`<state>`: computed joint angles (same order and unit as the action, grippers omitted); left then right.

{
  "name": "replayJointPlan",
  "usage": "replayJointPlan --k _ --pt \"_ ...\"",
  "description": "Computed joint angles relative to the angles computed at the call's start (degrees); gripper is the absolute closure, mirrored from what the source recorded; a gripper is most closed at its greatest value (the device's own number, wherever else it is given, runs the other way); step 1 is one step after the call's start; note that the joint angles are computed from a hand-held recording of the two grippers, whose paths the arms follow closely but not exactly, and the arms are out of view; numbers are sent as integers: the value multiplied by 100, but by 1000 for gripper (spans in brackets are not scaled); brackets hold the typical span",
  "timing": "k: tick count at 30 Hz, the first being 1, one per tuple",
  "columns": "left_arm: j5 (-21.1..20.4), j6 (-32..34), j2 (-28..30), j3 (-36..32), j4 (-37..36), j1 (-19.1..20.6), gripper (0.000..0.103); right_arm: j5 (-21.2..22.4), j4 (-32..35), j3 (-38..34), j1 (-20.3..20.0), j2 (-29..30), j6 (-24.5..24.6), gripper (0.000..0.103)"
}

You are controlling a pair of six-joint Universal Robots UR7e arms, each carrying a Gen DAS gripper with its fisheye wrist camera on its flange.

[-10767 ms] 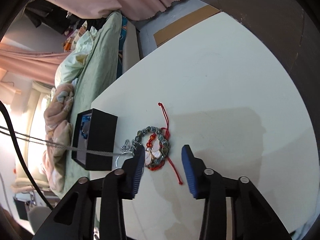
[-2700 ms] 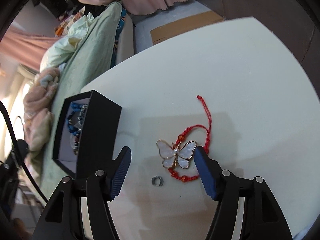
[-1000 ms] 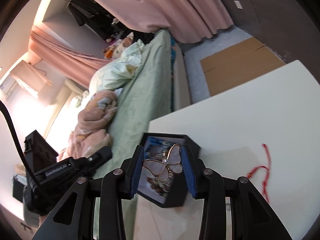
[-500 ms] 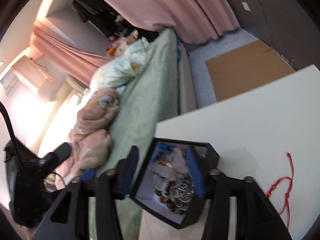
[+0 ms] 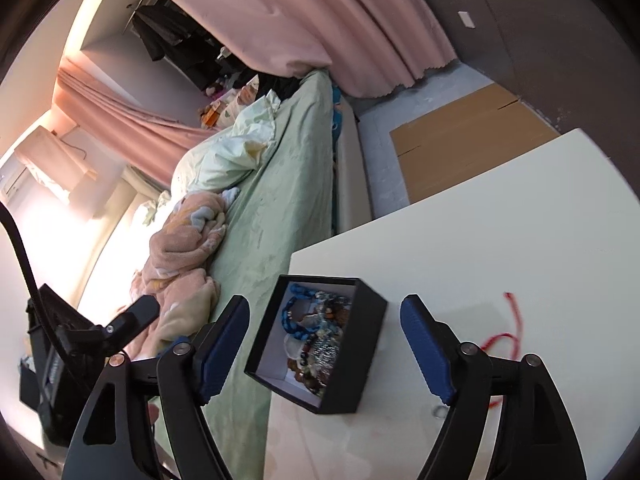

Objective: Organize jewelry
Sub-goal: 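Lower the bangle into the box with the left tool while the right tool drops the butterfly bracelet in, then move the open left tool over the small silver ring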

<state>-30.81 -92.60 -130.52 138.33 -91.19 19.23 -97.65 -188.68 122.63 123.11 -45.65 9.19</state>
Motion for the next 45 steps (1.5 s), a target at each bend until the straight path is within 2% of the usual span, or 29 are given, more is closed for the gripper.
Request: replayJointPlan --k 8,12,15,20,25,27,41,45 --pt "-338 327 577 76 -399 -12 9 -174 410 469 -265 -686 117 19" --pt "-494 413 948 82 -459 -30 9 84 403 745 -471 -1006 87 19" --pt "-626 532 1148 135 -627 -36 9 -30 255 914 -502 -1153 38 19" --pt "-869 757 1467 239 -905 -55 9 -287 484 1089 -569 -1424 80 19" --pt "-1073 1098 1893 279 -1140 -79 18 -648 651 1212 -574 -1671 17 19" --pt "-1144 1223 2068 300 -1252 -58 26 -680 705 1274 -636 -1766 29 19" --pt "-1395 2389 3197 419 -2235 327 63 -1005 957 1401 -811 -2079 -67 19" --pt "-1382 2563 3360 467 -2444 460 67 -1133 1147 1347 -851 -2023 -122 20"
